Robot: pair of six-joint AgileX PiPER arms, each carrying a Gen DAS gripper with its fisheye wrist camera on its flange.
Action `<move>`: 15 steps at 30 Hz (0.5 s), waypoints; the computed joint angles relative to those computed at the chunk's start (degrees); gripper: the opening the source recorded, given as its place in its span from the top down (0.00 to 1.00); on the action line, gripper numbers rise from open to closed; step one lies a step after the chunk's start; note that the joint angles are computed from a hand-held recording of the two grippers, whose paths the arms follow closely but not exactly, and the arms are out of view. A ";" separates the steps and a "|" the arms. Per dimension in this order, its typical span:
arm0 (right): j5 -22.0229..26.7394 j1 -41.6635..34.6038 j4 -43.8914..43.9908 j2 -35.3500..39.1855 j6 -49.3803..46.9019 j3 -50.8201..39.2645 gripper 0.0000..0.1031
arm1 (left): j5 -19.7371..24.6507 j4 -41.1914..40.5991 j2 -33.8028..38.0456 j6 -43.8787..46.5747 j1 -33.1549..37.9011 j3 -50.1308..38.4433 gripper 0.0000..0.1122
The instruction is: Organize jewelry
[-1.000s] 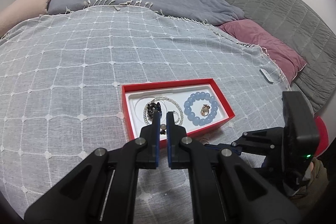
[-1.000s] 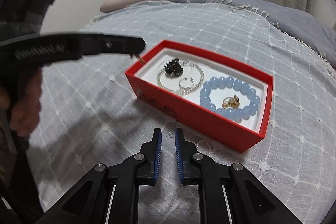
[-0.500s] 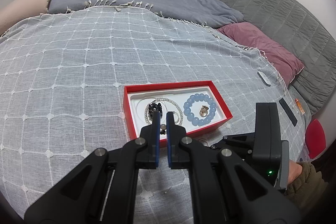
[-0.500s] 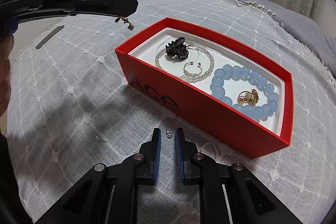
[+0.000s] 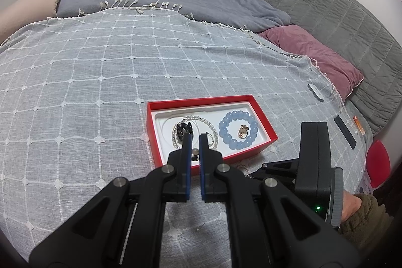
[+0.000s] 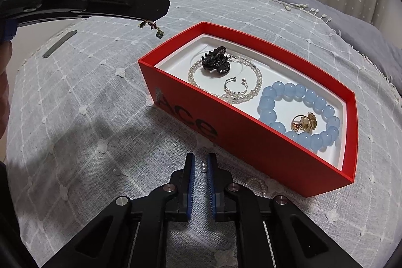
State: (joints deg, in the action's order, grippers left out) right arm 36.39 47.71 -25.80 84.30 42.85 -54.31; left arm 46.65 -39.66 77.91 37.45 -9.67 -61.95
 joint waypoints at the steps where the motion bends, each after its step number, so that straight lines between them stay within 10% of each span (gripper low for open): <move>1: 0.00 -0.29 0.54 -0.08 -0.71 -0.10 0.93 | -0.01 -0.04 -0.04 0.04 0.01 0.03 0.95; 15: 2.75 -1.73 6.66 -7.94 -5.22 0.27 0.96 | 0.49 -0.70 -0.78 1.09 1.08 0.30 0.94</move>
